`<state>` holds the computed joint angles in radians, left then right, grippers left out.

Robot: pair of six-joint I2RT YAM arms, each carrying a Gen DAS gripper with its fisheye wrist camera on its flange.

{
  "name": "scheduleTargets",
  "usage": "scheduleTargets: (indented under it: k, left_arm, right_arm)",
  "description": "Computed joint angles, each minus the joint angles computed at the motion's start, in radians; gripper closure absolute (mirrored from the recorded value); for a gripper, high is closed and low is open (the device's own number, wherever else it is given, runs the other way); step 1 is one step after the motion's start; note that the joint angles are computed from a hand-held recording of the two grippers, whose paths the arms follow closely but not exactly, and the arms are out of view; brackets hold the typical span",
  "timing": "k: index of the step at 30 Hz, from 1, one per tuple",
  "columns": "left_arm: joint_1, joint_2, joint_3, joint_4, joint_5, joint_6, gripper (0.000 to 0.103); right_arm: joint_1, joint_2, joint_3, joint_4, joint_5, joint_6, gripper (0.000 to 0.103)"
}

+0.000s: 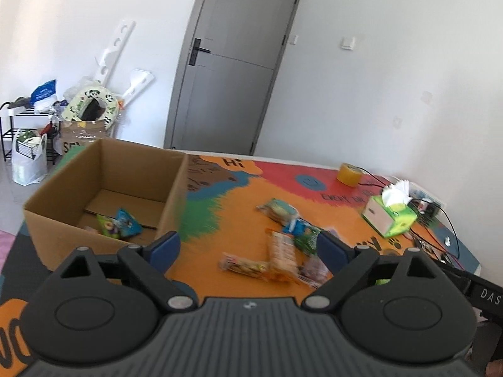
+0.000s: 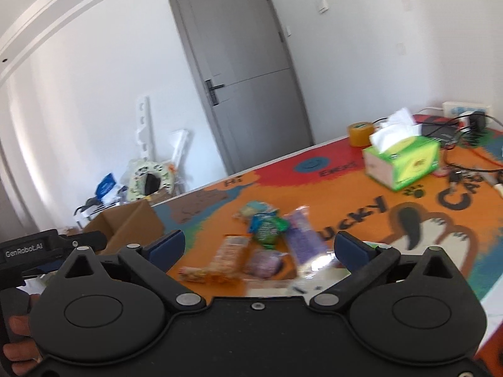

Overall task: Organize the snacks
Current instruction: 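Return both tools to the table and grasp the white bread pack with the left tool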

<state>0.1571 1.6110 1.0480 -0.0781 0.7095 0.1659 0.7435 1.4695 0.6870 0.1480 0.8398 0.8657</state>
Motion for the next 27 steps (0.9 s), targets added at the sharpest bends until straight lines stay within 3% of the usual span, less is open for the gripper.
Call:
scheduleTargets:
  k: [9,17,27]
  left_arm:
    - [-0.068,-0.031,-0.044,0.006,-0.008,-0.002,0.01]
    - [-0.153,-0.021,-0.086,0.052,-0.057,-0.024,0.011]
    - [-0.27,0.038,-0.108,0.077,-0.14,-0.03,0.013]
  right_arm:
    - [-0.003,-0.069,-0.066,-0.047,0.008,0.044,0.0]
    - [-0.058,-0.113,-0.129,-0.099,-0.047,0.117,0.003]
    - [-0.139,-0.119,-0.241,0.012,-0.145,0.121,0.017]
